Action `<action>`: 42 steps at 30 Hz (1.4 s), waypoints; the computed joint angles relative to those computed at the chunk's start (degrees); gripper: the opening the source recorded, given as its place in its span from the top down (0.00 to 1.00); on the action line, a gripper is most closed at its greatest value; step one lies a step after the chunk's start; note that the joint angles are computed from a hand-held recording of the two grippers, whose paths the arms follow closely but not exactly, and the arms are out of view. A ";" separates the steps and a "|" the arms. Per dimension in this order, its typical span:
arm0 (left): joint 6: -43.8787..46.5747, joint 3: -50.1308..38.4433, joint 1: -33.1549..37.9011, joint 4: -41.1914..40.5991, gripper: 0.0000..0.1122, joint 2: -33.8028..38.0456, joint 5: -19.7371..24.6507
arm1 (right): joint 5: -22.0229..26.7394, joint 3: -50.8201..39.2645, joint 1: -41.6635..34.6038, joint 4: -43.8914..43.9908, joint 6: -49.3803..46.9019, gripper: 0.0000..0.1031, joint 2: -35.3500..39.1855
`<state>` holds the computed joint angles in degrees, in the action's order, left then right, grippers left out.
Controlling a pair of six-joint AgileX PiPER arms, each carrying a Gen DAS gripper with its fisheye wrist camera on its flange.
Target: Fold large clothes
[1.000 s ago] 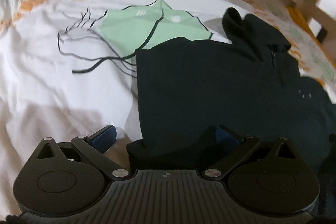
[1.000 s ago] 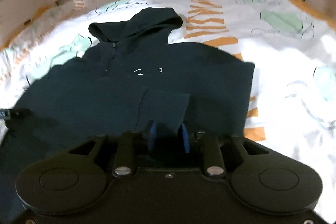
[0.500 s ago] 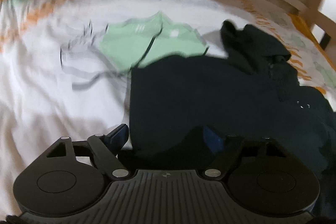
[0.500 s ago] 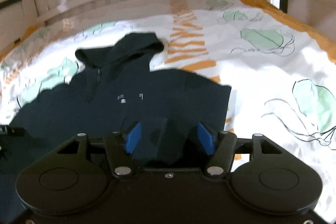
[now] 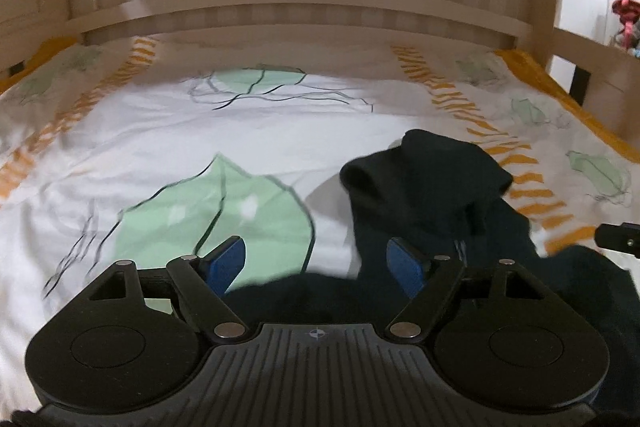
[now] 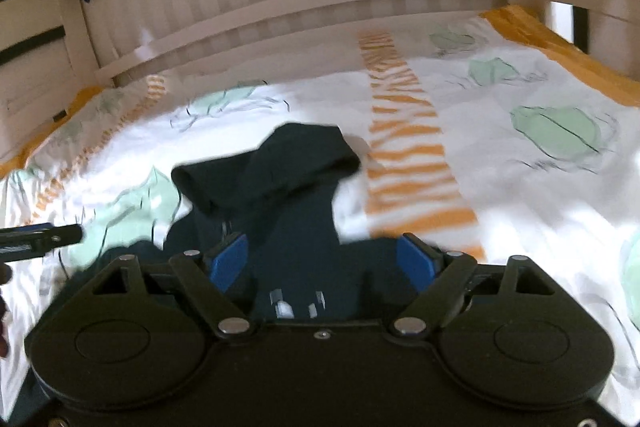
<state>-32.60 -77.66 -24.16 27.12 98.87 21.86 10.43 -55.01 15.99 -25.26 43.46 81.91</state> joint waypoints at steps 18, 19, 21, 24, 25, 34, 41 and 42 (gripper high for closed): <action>12.35 -18.30 0.93 -1.31 0.31 22.45 -2.24 | 0.11 -26.21 -1.37 -0.18 -2.60 0.19 31.31; 14.45 -18.71 1.31 -3.59 0.31 22.77 -2.15 | -0.17 -26.19 -1.64 2.23 -4.68 0.18 31.60; 15.10 -18.85 1.68 -4.79 0.31 23.11 -2.80 | -0.51 -26.15 -1.94 2.80 -4.64 0.18 31.74; 12.61 -21.68 0.83 -0.06 0.31 24.75 -1.76 | 1.88 -29.70 -1.55 1.48 -4.42 0.13 33.76; 11.08 -22.76 0.29 2.96 0.31 25.50 -1.56 | 2.88 -31.27 -1.30 -0.48 -2.77 0.12 34.67; 10.32 -28.88 -1.42 14.60 0.31 30.98 -3.43 | -0.74 -32.07 -2.28 -9.00 8.31 0.10 37.03; -5.04 -33.47 -1.60 27.52 0.31 33.83 -2.34 | -3.33 -31.20 -3.61 8.69 -8.58 0.08 36.29; -8.58 -33.99 -1.42 29.44 0.31 33.89 -1.91 | -3.65 -31.02 -3.79 11.78 -11.67 0.08 36.14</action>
<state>-41.19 -111.64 -25.58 56.56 132.76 19.94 6.78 -86.03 12.20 -13.48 31.78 118.05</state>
